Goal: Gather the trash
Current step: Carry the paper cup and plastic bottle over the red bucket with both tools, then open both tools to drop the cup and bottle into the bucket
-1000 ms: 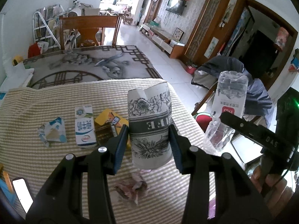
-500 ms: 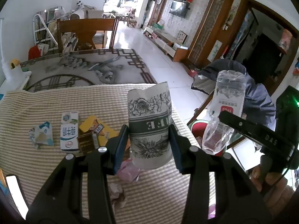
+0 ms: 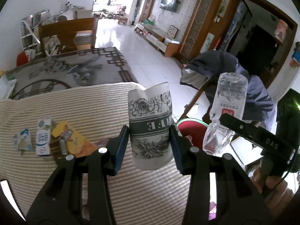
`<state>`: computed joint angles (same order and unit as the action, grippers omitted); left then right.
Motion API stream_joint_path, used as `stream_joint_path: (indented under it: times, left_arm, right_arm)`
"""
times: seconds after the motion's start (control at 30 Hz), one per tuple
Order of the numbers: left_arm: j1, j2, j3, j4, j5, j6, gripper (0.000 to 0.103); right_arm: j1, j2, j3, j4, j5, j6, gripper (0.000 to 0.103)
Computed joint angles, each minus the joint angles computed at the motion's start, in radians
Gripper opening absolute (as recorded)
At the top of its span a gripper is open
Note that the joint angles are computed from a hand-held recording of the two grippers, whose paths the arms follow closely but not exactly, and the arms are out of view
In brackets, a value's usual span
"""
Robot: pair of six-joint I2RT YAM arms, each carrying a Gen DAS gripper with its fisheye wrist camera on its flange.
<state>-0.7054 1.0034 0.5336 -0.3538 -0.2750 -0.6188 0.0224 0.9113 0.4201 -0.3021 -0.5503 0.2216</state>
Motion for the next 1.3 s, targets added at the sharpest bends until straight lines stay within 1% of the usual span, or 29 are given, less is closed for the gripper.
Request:
stream_joint_path:
  times: [0.2, 0.3, 0.43, 0.6, 0.73, 0.93, 1.03, 1.2, 1.27, 1.3]
  left_arm:
    - [-0.071, 0.153, 0.068, 0.073, -0.014, -0.019, 0.042]
    - [-0.097, 0.229, 0.106, 0.105, -0.010, -0.021, 0.042]
    - [-0.119, 0.339, 0.166, 0.143, 0.001, -0.014, 0.042]
    - [-0.134, 0.493, 0.266, 0.196, 0.047, 0.001, 0.042]
    - [-0.139, 0.612, 0.344, 0.228, 0.083, 0.006, 0.042]
    - [-0.146, 0.791, 0.497, 0.230, 0.127, 0.011, 0.042]
    - [-0.146, 0.850, 0.561, 0.216, 0.133, 0.017, 0.042]
    - [-0.135, 0.924, 0.636, 0.217, 0.154, 0.017, 0.043]
    - [-0.130, 0.945, 0.655, 0.222, 0.167, 0.017, 0.053]
    - [-0.131, 0.954, 0.663, 0.224, 0.159, 0.016, 0.066]
  right_arm:
    - [-0.213, 0.031, 0.023, -0.080, -0.103, -0.138, 0.056]
    - [-0.314, 0.080, 0.045, -0.108, -0.146, -0.213, 0.056]
    - [-0.418, 0.143, 0.069, -0.135, -0.178, -0.297, 0.056]
    - [-0.550, 0.262, 0.116, -0.146, -0.207, -0.396, 0.056]
    - [-0.601, 0.368, 0.153, -0.122, -0.207, -0.434, 0.056]
    - [-0.612, 0.501, 0.206, -0.088, -0.181, -0.464, 0.056]
    - [-0.614, 0.570, 0.237, -0.076, -0.173, -0.467, 0.056]
    - [-0.612, 0.627, 0.265, -0.055, -0.157, -0.461, 0.057]
    - [-0.612, 0.648, 0.272, -0.041, -0.151, -0.452, 0.060]
    - [-0.613, 0.659, 0.277, -0.036, -0.150, -0.444, 0.066]
